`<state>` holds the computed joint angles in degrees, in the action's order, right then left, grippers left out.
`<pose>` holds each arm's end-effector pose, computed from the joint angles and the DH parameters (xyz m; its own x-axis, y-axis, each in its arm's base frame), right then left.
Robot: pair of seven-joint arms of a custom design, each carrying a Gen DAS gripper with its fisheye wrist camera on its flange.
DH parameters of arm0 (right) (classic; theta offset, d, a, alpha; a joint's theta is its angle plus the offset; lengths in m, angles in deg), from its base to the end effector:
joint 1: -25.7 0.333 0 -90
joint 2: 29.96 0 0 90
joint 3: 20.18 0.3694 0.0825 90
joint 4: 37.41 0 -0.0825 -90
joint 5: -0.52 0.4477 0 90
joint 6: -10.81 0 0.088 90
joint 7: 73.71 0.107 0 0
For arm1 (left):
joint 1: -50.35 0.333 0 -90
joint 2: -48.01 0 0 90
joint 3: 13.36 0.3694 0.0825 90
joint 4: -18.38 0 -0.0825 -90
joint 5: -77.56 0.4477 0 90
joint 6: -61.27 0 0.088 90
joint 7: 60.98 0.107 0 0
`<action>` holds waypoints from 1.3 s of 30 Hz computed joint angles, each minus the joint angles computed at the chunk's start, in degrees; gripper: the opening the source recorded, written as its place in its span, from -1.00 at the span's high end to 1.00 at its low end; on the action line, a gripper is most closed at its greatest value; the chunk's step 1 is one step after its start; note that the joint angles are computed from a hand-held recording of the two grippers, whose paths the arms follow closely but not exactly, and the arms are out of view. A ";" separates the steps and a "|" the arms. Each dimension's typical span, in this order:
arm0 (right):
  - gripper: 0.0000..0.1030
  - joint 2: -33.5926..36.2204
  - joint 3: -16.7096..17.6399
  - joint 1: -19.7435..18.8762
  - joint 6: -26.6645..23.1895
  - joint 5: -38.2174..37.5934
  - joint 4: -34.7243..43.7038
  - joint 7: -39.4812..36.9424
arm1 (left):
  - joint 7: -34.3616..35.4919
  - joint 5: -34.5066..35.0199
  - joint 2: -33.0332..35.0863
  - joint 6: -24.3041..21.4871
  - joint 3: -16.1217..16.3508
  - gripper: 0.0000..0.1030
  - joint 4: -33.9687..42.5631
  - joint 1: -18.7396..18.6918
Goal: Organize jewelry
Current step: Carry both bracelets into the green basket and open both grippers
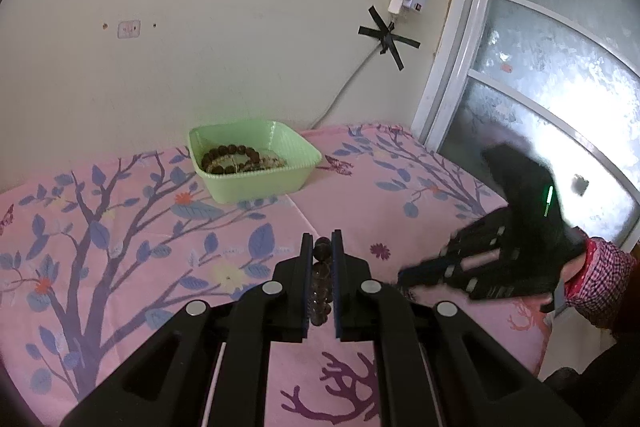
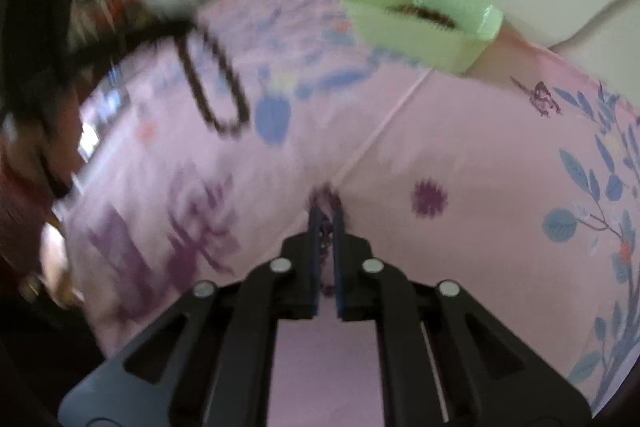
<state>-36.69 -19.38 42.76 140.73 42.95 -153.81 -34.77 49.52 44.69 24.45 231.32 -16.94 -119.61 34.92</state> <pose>0.5751 0.2038 0.5729 0.7624 -0.5960 -0.2519 -0.6027 -0.5124 -0.6117 0.4865 -0.1327 0.5973 -0.2805 -0.9388 0.1997 -0.5779 -0.0009 -0.8161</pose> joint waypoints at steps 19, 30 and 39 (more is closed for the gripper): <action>0.89 9.79 2.72 -1.69 5.61 6.18 20.22 -0.37 | 1.18 2.32 10.07 -0.96 -0.40 0.73 13.20 4.76; 0.89 20.75 7.13 -5.15 5.34 2.45 31.29 5.46 | 1.91 3.78 20.78 -4.49 -2.60 0.73 24.98 9.50; 0.89 26.51 9.35 -7.01 4.90 -0.76 37.25 8.50 | -0.90 7.40 27.26 -6.76 -4.08 0.72 30.64 11.99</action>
<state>-10.18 -10.03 35.75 145.63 42.19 -116.57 -26.26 48.62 52.09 51.70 224.56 -21.02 -88.97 46.91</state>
